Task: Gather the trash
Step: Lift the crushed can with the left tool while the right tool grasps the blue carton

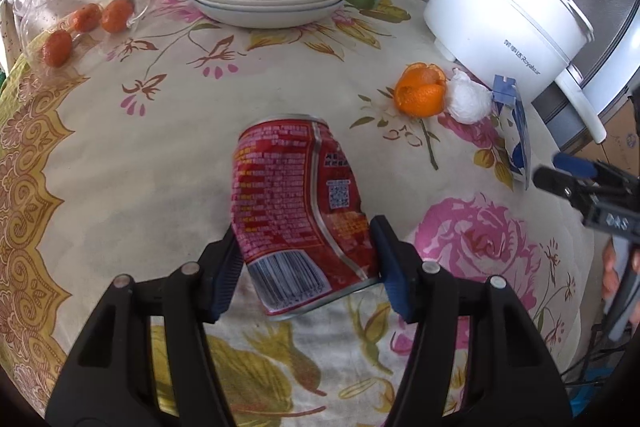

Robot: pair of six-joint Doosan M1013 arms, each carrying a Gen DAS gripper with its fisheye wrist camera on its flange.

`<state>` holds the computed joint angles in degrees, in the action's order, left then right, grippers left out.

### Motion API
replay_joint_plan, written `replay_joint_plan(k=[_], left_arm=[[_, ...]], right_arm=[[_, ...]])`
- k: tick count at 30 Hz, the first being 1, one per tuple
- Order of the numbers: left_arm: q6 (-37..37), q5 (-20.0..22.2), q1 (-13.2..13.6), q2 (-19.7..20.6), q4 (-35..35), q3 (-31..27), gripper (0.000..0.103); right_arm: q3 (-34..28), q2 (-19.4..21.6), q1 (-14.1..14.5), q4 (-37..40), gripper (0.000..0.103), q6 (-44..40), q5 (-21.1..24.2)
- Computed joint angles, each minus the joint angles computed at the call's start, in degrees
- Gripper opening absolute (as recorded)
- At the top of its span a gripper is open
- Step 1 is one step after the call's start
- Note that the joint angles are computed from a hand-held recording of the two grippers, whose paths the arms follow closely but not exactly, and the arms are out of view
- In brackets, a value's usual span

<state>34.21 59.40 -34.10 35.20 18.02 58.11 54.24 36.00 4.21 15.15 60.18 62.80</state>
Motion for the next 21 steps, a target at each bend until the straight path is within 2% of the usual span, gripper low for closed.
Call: replay_joint_plan(k=[6, 11, 13, 14, 16, 17, 18, 21], left_arm=[[2.31, -1.74, -0.17, -0.55, 0.23, 1.13, 0.063], [2.99, -2.56, -0.08, -0.78, -0.13, 1.59, 0.063], [2.98, -2.21, -0.12, -0.91, -0.28, 1.69, 0.063], [2.99, -1.97, -0.16, -0.95, -0.40, 1.69, 0.063], [2.96, -1.66, -0.29, -1.19, -0.96, 1.94, 0.062], [2.79, -1.53, -0.35, -1.34, -1.33, 2.09, 0.063], [2.54, -1.35, -0.43, -1.49, -1.73, 2.21, 0.062], [1.92, -0.70, -0.92, -2.18, -2.47, 2.57, 0.062]], right_arm=[[-3.48, 2.97, 1.41, -1.91, 0.083, -3.12, 0.46], [-2.89, 2.96, 0.94, -0.17, 0.081, -1.99, -1.51], [-2.24, 2.47, 0.75, 0.16, 0.058, -1.88, -1.87], [-1.91, 2.16, 0.63, 0.36, 0.056, -1.81, -1.82], [-0.49, 0.89, 0.39, 0.71, 0.038, -2.24, -2.41], [0.18, 0.23, 0.35, 0.41, 0.034, -2.31, -2.70], [0.79, -0.41, 0.36, -0.24, 0.025, -2.16, -2.90], [2.58, -2.31, 0.22, -2.34, 0.012, -1.25, -3.12]])
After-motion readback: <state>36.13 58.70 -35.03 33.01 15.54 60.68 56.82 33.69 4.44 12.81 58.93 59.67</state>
